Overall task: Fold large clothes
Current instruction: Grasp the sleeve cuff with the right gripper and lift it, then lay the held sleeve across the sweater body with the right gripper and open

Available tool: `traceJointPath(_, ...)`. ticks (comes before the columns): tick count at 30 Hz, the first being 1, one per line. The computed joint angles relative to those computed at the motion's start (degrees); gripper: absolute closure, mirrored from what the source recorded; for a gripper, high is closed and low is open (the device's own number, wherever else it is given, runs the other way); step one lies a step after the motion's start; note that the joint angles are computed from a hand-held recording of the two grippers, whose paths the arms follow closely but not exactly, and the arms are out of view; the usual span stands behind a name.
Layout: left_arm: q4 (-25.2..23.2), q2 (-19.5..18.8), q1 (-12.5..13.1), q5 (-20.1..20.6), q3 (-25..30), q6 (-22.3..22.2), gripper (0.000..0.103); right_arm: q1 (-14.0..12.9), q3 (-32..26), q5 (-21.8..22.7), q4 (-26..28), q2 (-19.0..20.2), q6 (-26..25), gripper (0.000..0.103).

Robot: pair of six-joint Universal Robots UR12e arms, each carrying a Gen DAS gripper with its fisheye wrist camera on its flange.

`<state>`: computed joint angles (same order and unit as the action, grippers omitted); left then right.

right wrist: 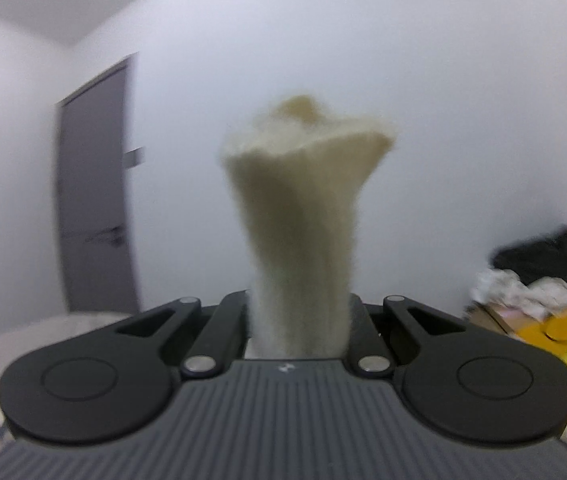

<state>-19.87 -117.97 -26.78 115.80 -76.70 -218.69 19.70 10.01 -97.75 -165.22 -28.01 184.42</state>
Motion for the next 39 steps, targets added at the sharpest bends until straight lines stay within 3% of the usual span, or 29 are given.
traceJointPath(2,1.66,0.66,0.20,-0.42,-1.28,-1.25,0.003,1.14,4.28,2.73,-2.67,-1.72,-3.96,0.093)
traceJointPath(5,3.65,1.32,0.22,0.40,-2.42,-1.04,0.003,3.11,11.42,5.36,-5.51,-4.42,-5.12,0.093)
traceJointPath(11,8.93,1.65,0.54,1.39,-3.66,0.90,0.003,6.08,20.86,7.82,-4.13,-6.94,-7.98,0.093)
traceJointPath(14,10.83,1.77,1.24,-1.73,-4.12,1.06,0.003,6.96,25.81,8.32,-2.38,-8.19,-6.78,0.092)
traceJointPath(20,12.24,1.07,1.82,-4.04,-3.71,1.33,0.004,7.89,28.65,8.33,4.54,-8.67,-10.15,0.091)
traceJointPath(24,13.96,0.62,2.35,-6.18,-3.50,1.23,0.004,7.37,29.41,8.85,6.34,-9.31,-9.43,0.090)
traceJointPath(27,15.05,0.11,2.62,-6.89,-3.36,1.83,0.004,7.41,29.69,9.96,8.39,-10.11,-8.99,0.077)
traceJointPath(30,13.52,-0.32,2.82,-7.11,-2.68,1.82,0.004,7.30,34.58,12.58,8.03,-12.87,-8.81,0.044)
traceJointPath(31,13.54,-0.41,2.90,-7.30,-2.60,1.66,0.004,7.15,36.13,14.18,8.15,-13.90,-8.90,0.039)
traceJointPath(34,13.82,-0.31,2.94,-7.67,-2.80,1.51,0.004,6.72,38.64,17.48,9.41,-15.90,-10.03,0.038)
traceJointPath(39,13.37,0.16,2.84,-10.69,-3.35,1.36,0.004,5.80,44.27,20.99,7.35,-19.84,-6.90,0.038)
